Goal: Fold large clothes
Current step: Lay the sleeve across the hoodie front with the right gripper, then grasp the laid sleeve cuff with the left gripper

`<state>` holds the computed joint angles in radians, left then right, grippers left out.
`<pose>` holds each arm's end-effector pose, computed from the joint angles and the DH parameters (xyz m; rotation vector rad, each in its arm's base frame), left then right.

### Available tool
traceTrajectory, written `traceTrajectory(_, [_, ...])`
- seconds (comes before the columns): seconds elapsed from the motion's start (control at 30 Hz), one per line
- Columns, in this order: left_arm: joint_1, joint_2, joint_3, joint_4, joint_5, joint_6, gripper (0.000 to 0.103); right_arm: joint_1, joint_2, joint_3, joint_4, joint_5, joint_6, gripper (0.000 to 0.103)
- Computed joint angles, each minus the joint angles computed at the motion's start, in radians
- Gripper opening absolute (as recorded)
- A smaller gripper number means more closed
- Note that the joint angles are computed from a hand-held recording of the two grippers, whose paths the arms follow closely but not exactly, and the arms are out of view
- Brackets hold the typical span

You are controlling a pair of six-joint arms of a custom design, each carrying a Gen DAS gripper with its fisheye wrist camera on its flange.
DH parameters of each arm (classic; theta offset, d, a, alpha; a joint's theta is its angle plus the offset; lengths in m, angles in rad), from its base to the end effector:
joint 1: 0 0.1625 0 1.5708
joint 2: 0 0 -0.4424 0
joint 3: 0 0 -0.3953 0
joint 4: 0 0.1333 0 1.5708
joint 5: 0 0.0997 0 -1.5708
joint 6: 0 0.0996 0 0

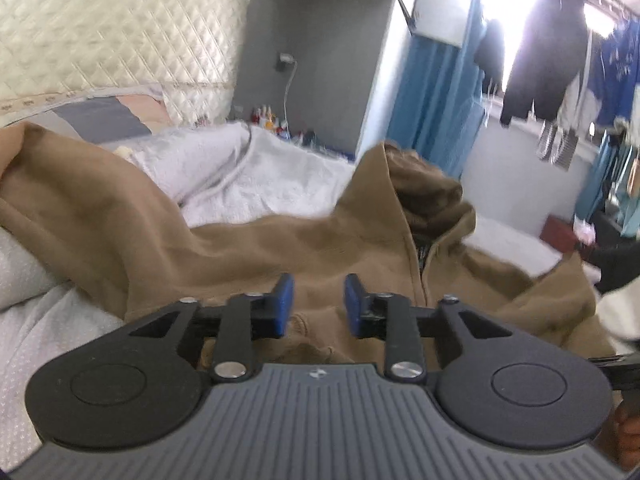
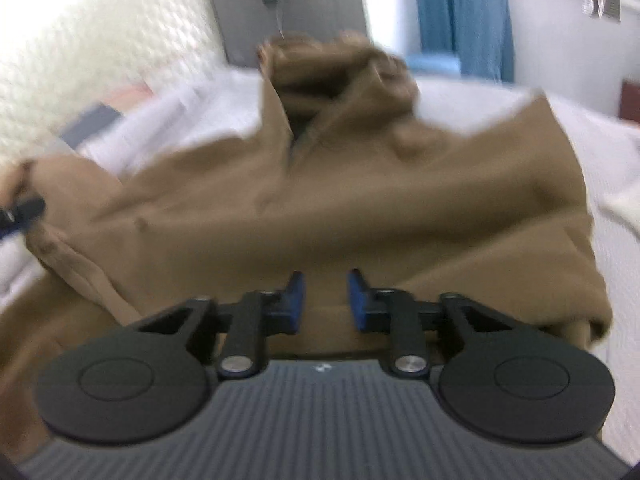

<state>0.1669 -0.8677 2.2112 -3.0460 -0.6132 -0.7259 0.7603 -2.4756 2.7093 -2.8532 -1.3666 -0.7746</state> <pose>-0.4391 -0.2918 0.0711 0.7548 2.3995 -1.2218 -0.0181 -0.2290 0.3821 0.0947 -2.2963 1.0989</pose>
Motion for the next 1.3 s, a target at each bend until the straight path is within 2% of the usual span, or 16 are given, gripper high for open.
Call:
traceTrajectory(0.07, [0.005,-0.011,-0.015,0.069,-0.026,-0.04,0.025,0.015,0.012,-0.008,0.028,-0.051,-0.003,0.022])
traceTrajectory(0.1, [-0.001,-0.012,-0.009,0.041,-0.03,-0.009,0.025,0.042,0.029,-0.006,0.014,-0.091,-0.01,0.022])
traceTrajectory(0.2, [-0.018,0.014,0.012,-0.109,-0.017,0.146,0.025,0.111,0.048,-0.012,0.021,-0.165,0.008,0.022])
traceTrajectory(0.27, [-0.004,0.03,0.033,-0.239,-0.065,0.222,0.025,0.136,0.048,-0.023,0.059,-0.18,0.027,0.022])
traceTrajectory(0.33, [0.021,0.02,0.036,-0.202,-0.114,0.191,0.023,0.153,0.047,-0.023,0.087,-0.189,0.003,0.022])
traceTrajectory(0.37, [0.033,0.015,0.031,-0.162,-0.132,0.175,0.018,0.164,0.05,-0.025,0.105,-0.2,-0.013,0.022])
traceTrajectory(0.43, [0.05,0.01,0.026,-0.121,-0.173,0.157,0.012,0.195,0.063,-0.032,0.124,-0.234,-0.014,0.022])
traceTrajectory(0.5, [0.056,0.005,0.017,-0.049,-0.198,0.117,0.011,0.218,0.081,-0.035,0.112,-0.258,-0.004,0.022])
traceTrajectory(0.67, [0.024,0.017,-0.005,0.123,-0.128,0.08,0.011,0.175,0.058,-0.05,0.148,-0.211,0.052,0.019])
traceTrajectory(0.83, [0.033,0.0,-0.014,0.245,-0.131,-0.045,0.01,0.137,0.055,-0.034,0.088,-0.165,0.035,0.019])
traceTrajectory(0.93, [0.031,-0.016,-0.019,0.337,-0.153,-0.117,0.01,0.143,0.094,-0.015,-0.042,-0.177,0.034,0.019])
traceTrajectory(1.03, [0.013,-0.031,-0.008,0.393,-0.16,-0.183,0.01,0.131,0.148,0.004,-0.202,-0.175,-0.005,0.02])
traceTrajectory(1.1, [0.004,-0.04,0.006,0.403,-0.162,-0.221,0.01,0.11,0.177,0.008,-0.276,-0.163,-0.019,0.019])
traceTrajectory(1.17, [0.005,-0.043,0.027,0.364,-0.162,-0.227,0.01,0.091,0.201,0.003,-0.309,-0.158,-0.023,0.019])
traceTrajectory(1.3, [0.049,-0.042,0.03,0.316,-0.202,-0.258,0.01,0.067,0.235,-0.008,-0.295,-0.16,-0.019,0.019])
